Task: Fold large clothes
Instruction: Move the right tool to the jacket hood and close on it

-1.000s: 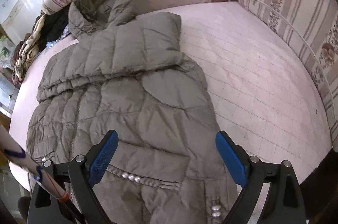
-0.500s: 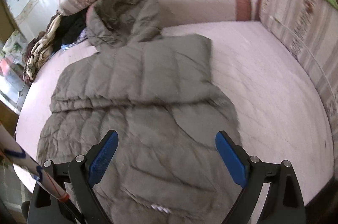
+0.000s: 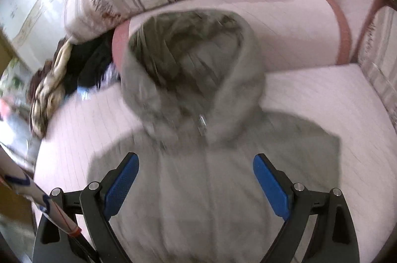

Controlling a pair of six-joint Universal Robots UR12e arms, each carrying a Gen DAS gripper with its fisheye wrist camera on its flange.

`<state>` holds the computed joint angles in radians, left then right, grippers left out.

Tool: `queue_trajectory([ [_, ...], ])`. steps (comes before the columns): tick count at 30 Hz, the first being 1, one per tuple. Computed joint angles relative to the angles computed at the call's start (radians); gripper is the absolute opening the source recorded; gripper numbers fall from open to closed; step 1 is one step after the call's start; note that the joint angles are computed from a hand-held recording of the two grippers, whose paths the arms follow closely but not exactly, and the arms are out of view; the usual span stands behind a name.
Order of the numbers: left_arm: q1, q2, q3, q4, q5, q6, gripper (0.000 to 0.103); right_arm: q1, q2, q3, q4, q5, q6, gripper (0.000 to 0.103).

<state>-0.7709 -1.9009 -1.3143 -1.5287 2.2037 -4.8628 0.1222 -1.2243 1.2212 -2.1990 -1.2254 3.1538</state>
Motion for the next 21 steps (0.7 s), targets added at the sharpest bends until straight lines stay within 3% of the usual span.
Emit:
queue_trajectory([
  [5, 0.025, 0.032, -0.055, 0.061, -0.025, -0.018, 0.061, 0.047, 0.132, -0.198, -0.003, 0.008, 0.126, 0.096],
  [12, 0.047, 0.043, -0.09, 0.109, -0.08, -0.016, 0.061, 0.099, 0.286, -0.445, 0.04, -0.072, 0.209, 0.096],
  [16, 0.051, 0.043, -0.092, 0.113, -0.086, -0.003, 0.061, 0.104, 0.35, -0.537, 0.086, -0.089, 0.299, 0.096],
  [20, 0.053, 0.048, -0.102, 0.129, -0.094, -0.001, 0.061, 0.103, 0.374, -0.56, 0.093, -0.073, 0.345, 0.096],
  [21, 0.054, 0.049, -0.104, 0.13, -0.096, -0.003, 0.061, 0.104, 0.379, -0.566, 0.104, -0.078, 0.338, 0.091],
])
